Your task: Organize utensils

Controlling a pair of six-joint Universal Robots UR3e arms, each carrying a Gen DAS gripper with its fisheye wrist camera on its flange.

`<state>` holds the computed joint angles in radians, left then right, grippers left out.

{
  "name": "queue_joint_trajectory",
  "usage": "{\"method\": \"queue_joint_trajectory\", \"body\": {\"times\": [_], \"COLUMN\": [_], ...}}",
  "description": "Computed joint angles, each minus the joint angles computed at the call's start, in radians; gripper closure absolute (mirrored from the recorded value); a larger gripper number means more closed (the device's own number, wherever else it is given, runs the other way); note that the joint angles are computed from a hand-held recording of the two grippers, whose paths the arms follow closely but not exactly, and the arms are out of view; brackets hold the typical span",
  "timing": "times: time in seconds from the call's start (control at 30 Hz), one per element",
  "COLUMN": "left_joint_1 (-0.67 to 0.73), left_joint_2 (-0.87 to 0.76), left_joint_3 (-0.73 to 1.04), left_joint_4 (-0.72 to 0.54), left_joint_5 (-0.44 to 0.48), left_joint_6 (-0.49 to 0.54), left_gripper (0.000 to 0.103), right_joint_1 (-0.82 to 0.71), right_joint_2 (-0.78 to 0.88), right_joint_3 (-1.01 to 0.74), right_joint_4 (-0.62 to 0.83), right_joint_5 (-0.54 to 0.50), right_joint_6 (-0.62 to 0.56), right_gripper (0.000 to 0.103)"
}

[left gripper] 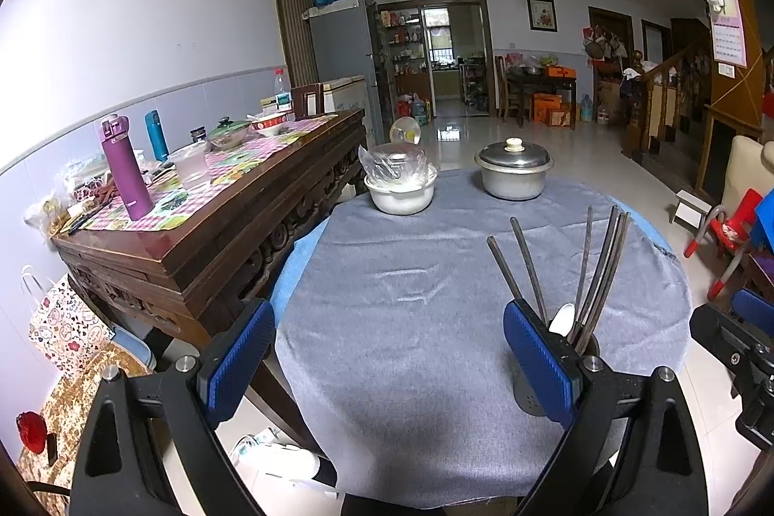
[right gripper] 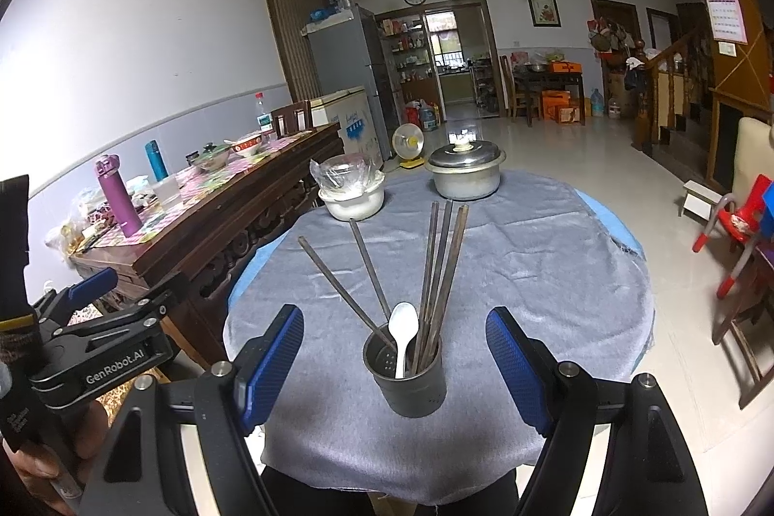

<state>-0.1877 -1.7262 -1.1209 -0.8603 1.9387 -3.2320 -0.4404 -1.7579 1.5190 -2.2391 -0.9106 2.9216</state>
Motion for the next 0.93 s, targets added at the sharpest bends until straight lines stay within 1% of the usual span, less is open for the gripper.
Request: {"method": "queue_joint_trajectory", "body": {"times": [0.2,0.67,0.77,0.87,0.93], "left_joint_1": [0.001,0.031,0.036,0.047,0.070], "left_joint_2": [-0.033,-0.089,-0.099,-0.109,-0.127], "left_joint_3": [0.031,0.084,0.082,0.061,0.076], "left_joint_4": [-0.007,-0.032,-0.025,0.020,0.007], "left_joint_5": [-0.013,-0.041,-0.044,-0.037,-0.062], "left_joint_6": [0.008,-0.002,0.000,0.000,-0.009], "left_gripper": [0.007,0.007,0.007,0.007,0.007], "right_joint_1": [0.009,0.086,0.101,0.108,0.103], "right_joint_2": [0.026,0.134,0.165,0.195,0.217], "right_joint_3": [-0.007,-0.066,-0.086,-0.095,-0.090], "right_joint_4": [-0.022,-0.079,-0.085,-0.108,-0.145], "right_joint_5": [-0.013,-0.079,-0.091,-0.100,-0.106], "right_joint_6": [0.014,0.041,0.052,0.065,0.082], "right_gripper": [0.022,0.022,0.022,0.022,0.022]}}
